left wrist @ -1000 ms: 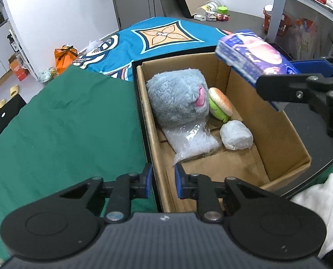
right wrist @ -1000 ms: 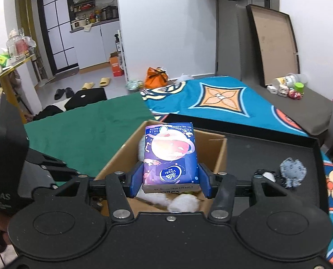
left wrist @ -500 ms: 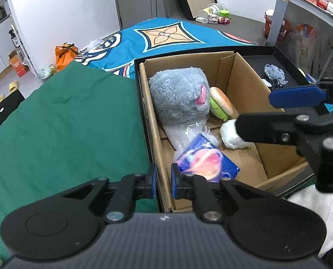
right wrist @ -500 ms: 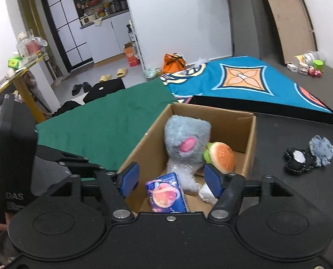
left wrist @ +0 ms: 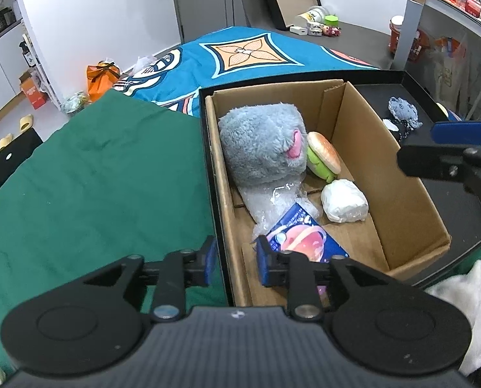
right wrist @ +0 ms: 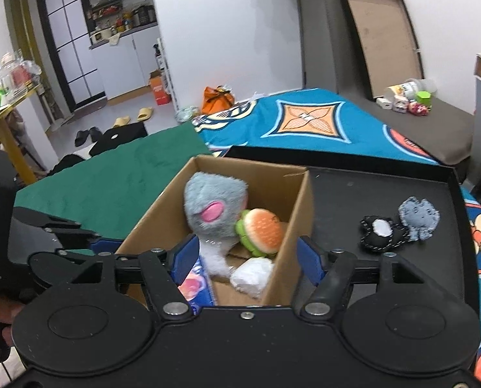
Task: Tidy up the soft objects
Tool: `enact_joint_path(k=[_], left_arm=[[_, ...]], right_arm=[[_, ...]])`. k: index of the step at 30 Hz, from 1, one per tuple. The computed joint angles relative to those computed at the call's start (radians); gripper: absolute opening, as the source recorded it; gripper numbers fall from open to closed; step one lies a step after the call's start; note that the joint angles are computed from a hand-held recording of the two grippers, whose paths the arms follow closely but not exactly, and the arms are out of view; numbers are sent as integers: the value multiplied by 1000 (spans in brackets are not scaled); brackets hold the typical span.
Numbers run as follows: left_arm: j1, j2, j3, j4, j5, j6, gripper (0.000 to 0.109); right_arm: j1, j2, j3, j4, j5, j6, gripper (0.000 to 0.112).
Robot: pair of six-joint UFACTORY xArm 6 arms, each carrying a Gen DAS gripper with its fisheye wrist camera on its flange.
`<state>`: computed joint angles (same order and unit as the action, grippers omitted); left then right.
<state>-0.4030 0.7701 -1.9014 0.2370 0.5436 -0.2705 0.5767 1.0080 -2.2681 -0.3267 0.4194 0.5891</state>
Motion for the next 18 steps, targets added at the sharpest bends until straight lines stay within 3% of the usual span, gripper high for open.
enact_joint_path(k=[8, 18], left_arm=[[-13, 51, -90, 61, 44, -42, 49], [-31, 164, -287, 117, 161, -71, 57]], right_arm=[[-36, -10, 28, -79, -25, 79, 68], [-93, 5, 36, -146, -23, 146, 68]])
